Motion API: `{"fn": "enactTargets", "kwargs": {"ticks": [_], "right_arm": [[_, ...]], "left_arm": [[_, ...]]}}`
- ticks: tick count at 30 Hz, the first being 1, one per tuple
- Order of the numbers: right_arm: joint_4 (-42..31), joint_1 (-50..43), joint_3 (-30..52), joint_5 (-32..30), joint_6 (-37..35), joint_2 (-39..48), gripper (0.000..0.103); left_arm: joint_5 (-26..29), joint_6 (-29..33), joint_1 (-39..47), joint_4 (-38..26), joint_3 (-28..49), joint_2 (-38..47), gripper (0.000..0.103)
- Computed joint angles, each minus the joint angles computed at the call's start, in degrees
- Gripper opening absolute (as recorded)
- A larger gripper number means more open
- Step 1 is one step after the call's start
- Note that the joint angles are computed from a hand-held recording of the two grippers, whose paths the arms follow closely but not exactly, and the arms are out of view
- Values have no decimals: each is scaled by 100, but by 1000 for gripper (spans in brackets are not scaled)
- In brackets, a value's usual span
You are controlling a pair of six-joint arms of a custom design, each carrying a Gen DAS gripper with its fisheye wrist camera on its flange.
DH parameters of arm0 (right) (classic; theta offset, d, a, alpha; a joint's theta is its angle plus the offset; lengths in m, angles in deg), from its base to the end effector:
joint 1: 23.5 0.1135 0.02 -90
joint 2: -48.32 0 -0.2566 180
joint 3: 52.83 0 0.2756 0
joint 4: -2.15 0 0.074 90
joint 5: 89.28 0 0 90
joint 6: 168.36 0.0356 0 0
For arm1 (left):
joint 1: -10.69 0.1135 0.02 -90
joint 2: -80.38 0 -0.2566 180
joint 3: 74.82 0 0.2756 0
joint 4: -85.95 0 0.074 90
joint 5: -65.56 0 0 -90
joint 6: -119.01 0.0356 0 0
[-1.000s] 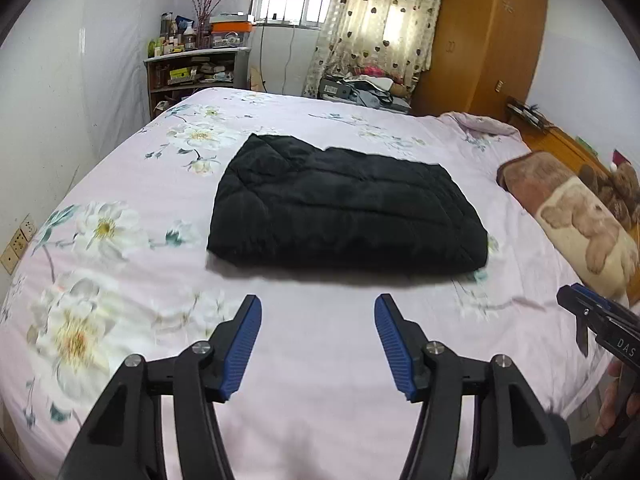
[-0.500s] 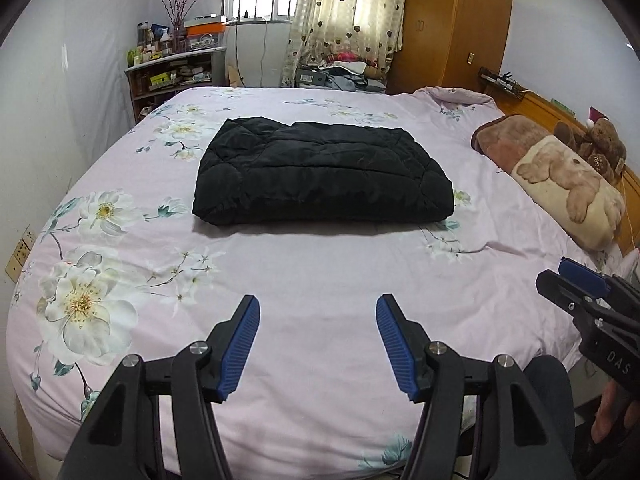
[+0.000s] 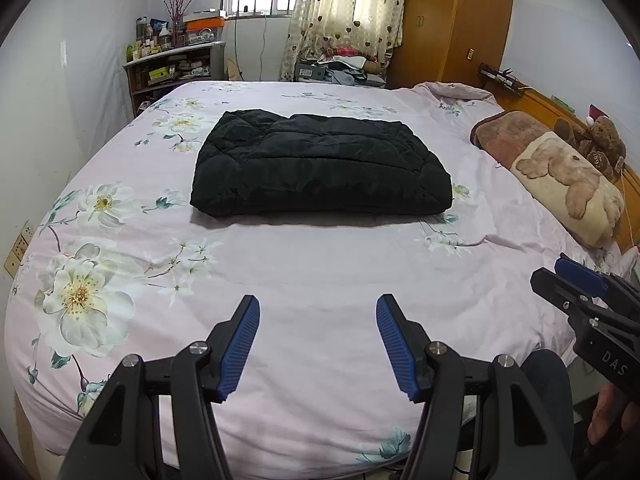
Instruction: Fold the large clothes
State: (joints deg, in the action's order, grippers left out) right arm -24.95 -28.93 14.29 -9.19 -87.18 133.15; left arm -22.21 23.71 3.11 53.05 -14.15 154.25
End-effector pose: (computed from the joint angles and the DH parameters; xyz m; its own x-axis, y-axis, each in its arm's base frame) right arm 0.3359 -0.0258 0.2084 -0.6890 -0.0862 -0.7197 -0.1356 0.9907 0.0111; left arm 0.2903 -0.0400 0.2181 -0.7258 0.0035 -0.6878 0.0919 0.9915 -0.0920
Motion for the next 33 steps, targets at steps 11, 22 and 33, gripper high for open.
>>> {"fn": "enactTargets", "kwargs": {"ticks": [11,22,33], "right_arm": [[-40,-6,51,4,-44,77,52],[-52,-2,62,15,-62,110,52],[-57,6,45,18,-72,93,52]], "left_arm": [[47,15,-27,-6,-25,-42,63],[32,-4,-79,2,-85,-133,63],[131,-70,-50,-32,-106,-179,63]]}}
